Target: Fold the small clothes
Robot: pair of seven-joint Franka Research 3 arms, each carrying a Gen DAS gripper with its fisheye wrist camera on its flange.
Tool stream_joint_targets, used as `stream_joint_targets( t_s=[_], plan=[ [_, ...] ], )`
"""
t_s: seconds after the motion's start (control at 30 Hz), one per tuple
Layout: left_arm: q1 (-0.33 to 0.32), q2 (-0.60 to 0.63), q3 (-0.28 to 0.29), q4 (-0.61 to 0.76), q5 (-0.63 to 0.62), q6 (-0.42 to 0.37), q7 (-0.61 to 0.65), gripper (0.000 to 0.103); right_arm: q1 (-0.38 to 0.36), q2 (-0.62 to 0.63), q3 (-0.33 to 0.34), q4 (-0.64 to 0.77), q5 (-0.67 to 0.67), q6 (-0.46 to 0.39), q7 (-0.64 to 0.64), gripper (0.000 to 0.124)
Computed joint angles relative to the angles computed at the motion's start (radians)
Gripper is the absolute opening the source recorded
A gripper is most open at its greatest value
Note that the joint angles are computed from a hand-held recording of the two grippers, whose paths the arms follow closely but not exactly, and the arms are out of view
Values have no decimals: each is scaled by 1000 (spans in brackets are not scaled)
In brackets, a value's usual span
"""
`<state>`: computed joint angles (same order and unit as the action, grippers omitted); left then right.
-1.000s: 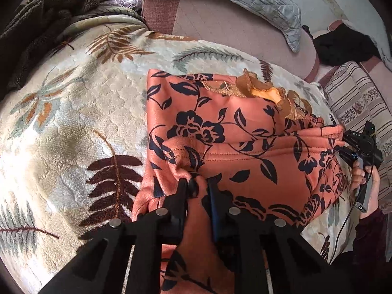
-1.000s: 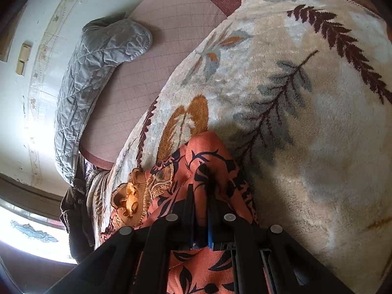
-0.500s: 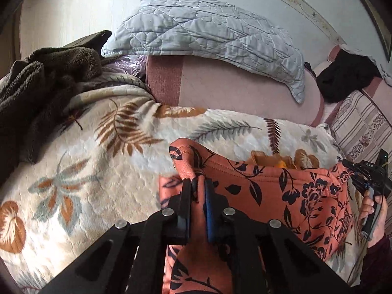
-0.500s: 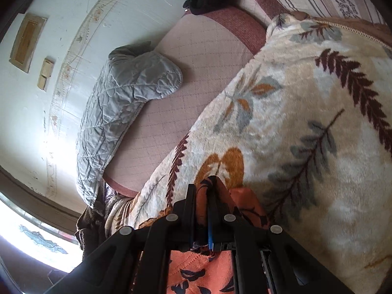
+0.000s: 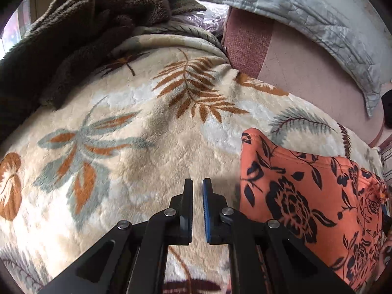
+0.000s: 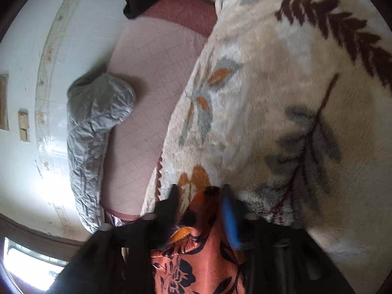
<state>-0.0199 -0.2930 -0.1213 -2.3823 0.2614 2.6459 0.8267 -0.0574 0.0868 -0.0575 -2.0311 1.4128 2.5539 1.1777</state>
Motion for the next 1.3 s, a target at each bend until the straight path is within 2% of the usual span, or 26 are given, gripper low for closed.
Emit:
stream_joint_targets(
  t_s=[0.03, 0.07, 0.1, 0.17, 0.2, 0.27, 0.3, 0.33, 0.47, 0.5, 0.6, 0.73, 0.9, 0.97, 1.0, 1.07, 1.1, 1.13, 1.17, 1.2, 1.23, 1.27, 1.3],
  plan=[
    [-2, -42, -12, -20, 10, -12, -13, 7, -3, -38, 2, -33, 99, 33, -64, 96],
    [-13, -85, -19, -39, 13, -22, -13, 7, -5, -75, -3, -64, 199, 46, -131, 96],
    [-24, -131, -29, -60, 18, -20, -17, 7, -7, -103, -15, -85, 229, 20, -152, 96],
    [-52, -213, -51, -95, 22, -17, -30, 10, -6, -156, -35, -125, 156, -33, -103, 96],
    [-71, -250, -59, -110, 18, -19, -34, 15, -1, -190, -41, -151, 142, -38, -103, 96],
    [-102, -309, -82, -139, 9, -22, -63, 32, 12, -262, -44, -202, 35, -28, -53, 96],
    [-122, -333, -90, -153, -6, -38, -81, 51, 20, -303, -47, -232, -23, -33, -28, 95],
    [-142, -342, -93, -160, -23, -49, -96, 61, 29, -346, -54, -265, -55, -47, -21, 95],
    [-243, -372, -60, -223, -125, -66, -124, 64, 64, -547, -101, -440, -116, -132, -1, 95],
    [-267, -371, -40, -235, -165, -78, -127, 64, 70, -597, -105, -486, -127, -141, 22, 95],
    [-338, -373, 36, -294, -312, -44, -125, 64, 91, -705, -123, -604, -143, -178, 80, 95],
    [-359, -394, 66, -364, -428, 33, -155, 64, 116, -686, -102, -652, -189, -175, 208, 95],
    [-446, -350, 150, -422, -559, 260, -112, 68, 177, -580, -59, -618, -60, 2, 194, 95],
    [-488, -317, 192, -432, -595, 366, -103, 68, 192, -536, -49, -587, -46, 46, 185, 96],
    [-529, -298, 232, -439, -619, 432, -98, 68, 203, -524, -41, -575, -25, 83, 155, 96],
    [-653, -266, 357, -450, -648, 566, -84, 68, 226, -499, -36, -552, 36, 136, 75, 95],
    [-709, -255, 417, -450, -646, 608, -84, 67, 231, -485, -33, -540, 46, 149, 63, 95],
    [-744, -249, 452, -455, -639, 647, -93, 66, 237, -477, -32, -531, 73, 162, 35, 93],
    [-746, -245, 454, -459, -629, 672, -104, 65, 240, -464, -31, -517, 91, 172, 6, 86],
    [-725, -250, 442, -461, -611, 666, -106, 50, 241, -444, -29, -499, 94, 175, -13, 80],
    [-691, -242, 415, -453, -592, 644, -108, 27, 238, -421, -25, -484, 76, 177, -8, 63],
    [-660, -237, 393, -445, -568, 619, -116, 22, 236, -398, -21, -472, 61, 183, 6, 40],
    [-664, -237, 406, -446, -558, 617, -112, 21, 232, -376, -16, -463, 40, 191, 24, 29]
  ],
)
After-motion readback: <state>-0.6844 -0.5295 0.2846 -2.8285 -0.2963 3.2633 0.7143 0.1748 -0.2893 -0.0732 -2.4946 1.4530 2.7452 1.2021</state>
